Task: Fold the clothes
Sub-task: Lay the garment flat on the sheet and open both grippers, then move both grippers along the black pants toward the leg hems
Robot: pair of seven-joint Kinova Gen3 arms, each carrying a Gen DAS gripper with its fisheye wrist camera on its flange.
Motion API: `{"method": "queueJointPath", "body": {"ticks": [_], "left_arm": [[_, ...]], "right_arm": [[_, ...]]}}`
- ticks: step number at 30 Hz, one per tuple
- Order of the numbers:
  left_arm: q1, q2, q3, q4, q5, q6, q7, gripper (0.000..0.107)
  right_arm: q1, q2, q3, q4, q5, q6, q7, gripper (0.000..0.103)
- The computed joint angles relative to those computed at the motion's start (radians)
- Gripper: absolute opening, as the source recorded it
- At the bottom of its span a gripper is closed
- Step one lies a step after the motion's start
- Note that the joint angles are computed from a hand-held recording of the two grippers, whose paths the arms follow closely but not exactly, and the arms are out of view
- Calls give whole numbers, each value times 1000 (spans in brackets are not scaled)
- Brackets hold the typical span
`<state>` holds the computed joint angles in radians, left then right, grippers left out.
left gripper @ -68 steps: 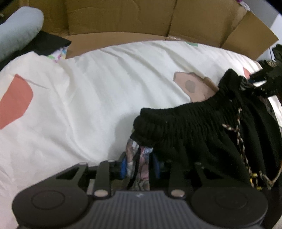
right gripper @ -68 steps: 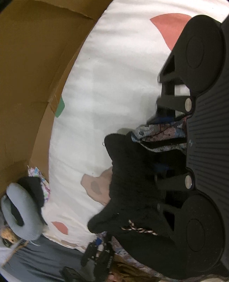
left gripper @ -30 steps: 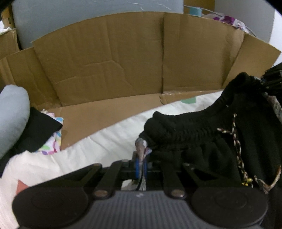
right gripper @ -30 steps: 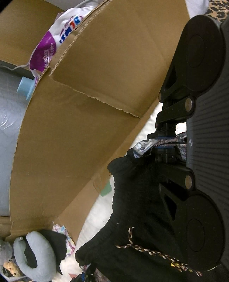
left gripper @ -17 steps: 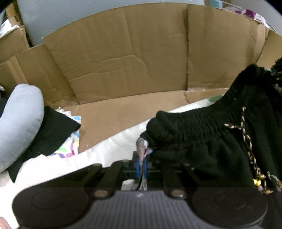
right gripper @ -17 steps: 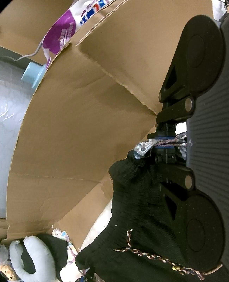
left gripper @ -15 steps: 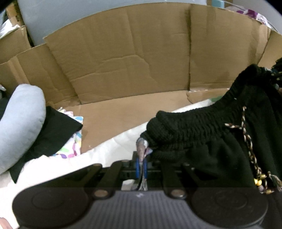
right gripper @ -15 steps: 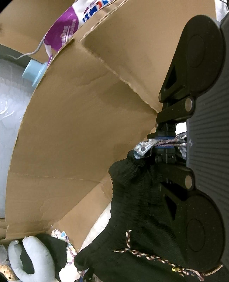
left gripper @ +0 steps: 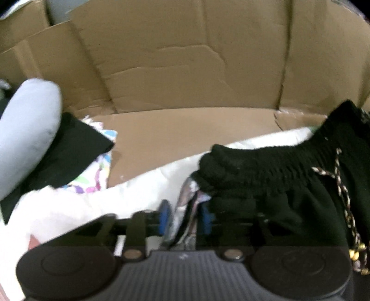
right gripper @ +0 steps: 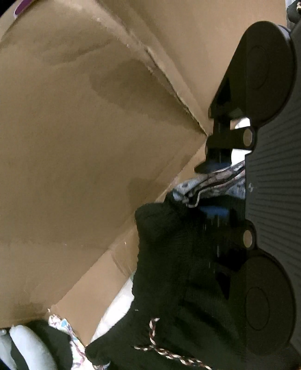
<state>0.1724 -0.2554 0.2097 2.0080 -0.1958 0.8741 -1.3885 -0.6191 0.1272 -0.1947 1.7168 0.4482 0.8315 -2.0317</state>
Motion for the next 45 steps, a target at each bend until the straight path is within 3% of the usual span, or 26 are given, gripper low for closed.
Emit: {"method": "queueJointPath", "body": {"ticks": [8, 12, 20, 24, 34, 45], "left_arm": [[-13, -141, -25, -19, 65, 98, -10, 48], [-21, -204, -4, -41, 96, 165, -16, 51], [-19, -313, 32, -186, 184, 369, -10, 55], [-29, -348, 101, -232, 225, 445, 26, 55], [-76, -392, 317, -288, 325, 503, 192, 55], [-132, -447, 422, -321, 432, 571, 357, 55]], "right_arm": [[70, -103, -6, 13, -143, 14, 83, 51], [111, -172, -15, 26, -222, 24, 119, 51], [185, -329, -20, -15, -352, 172, 173, 51], [216, -442, 10, -32, -447, 265, 254, 51], [316, -699, 35, 73, -544, 399, 354, 51], [412, -878, 34, 117, -578, 538, 371, 51]]}}
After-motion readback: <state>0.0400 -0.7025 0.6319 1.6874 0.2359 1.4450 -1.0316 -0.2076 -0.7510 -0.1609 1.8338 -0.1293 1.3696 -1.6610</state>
